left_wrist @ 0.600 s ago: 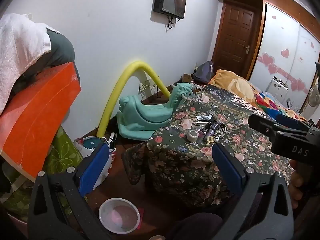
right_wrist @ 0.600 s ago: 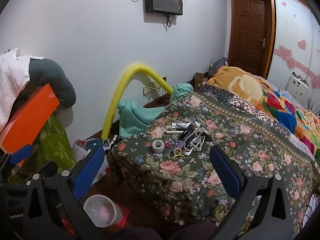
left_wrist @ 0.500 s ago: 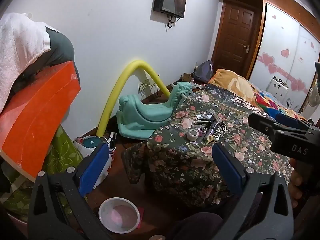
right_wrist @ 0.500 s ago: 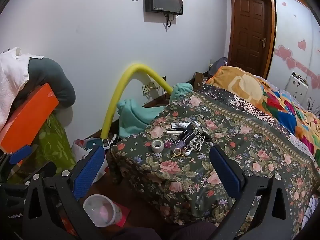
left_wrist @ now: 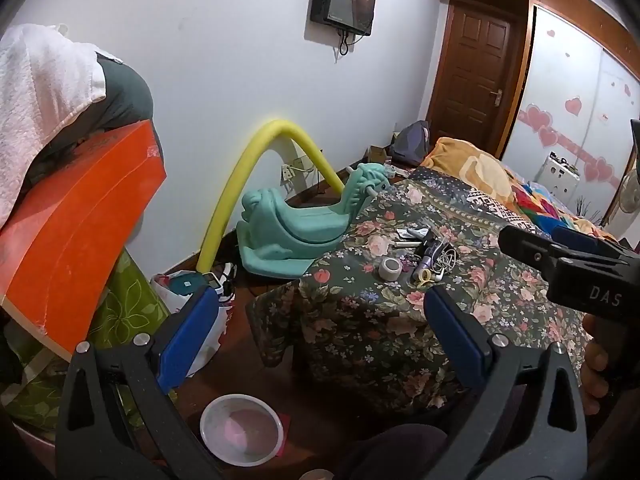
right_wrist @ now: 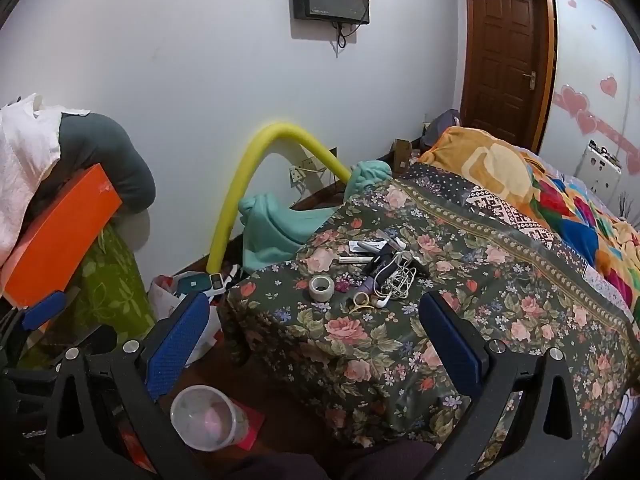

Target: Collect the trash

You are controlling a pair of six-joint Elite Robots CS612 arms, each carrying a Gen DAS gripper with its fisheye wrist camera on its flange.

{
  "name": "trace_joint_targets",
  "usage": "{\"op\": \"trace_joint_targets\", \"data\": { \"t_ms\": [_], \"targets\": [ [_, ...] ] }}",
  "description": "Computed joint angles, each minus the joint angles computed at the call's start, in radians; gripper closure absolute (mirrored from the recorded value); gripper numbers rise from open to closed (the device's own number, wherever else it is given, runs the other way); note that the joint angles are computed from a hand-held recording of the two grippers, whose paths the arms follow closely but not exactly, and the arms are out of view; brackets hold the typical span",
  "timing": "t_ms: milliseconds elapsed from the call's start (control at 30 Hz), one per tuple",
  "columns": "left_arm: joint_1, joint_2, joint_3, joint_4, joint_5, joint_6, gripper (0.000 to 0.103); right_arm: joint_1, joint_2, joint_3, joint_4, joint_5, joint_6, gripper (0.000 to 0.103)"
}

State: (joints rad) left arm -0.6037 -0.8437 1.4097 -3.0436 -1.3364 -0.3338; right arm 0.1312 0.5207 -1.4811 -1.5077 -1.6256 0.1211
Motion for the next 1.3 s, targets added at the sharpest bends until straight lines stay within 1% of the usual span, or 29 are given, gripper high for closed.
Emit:
{"op": "trace_joint_targets", "data": {
  "t_ms": [600,1300],
  "targets": [
    [-0.004,-0.003,0.008,0.004,0.007,-0.019,0.0,0.005,0.0,-0.004,0.009,0.01,-0.005,0.0],
    [-0.004,-0.005,0.009,0.005,0.01,-0.015,0.0,0.006,-0.004,-0.004,0.011,0.009,-0.009,0.0]
  ]
}}
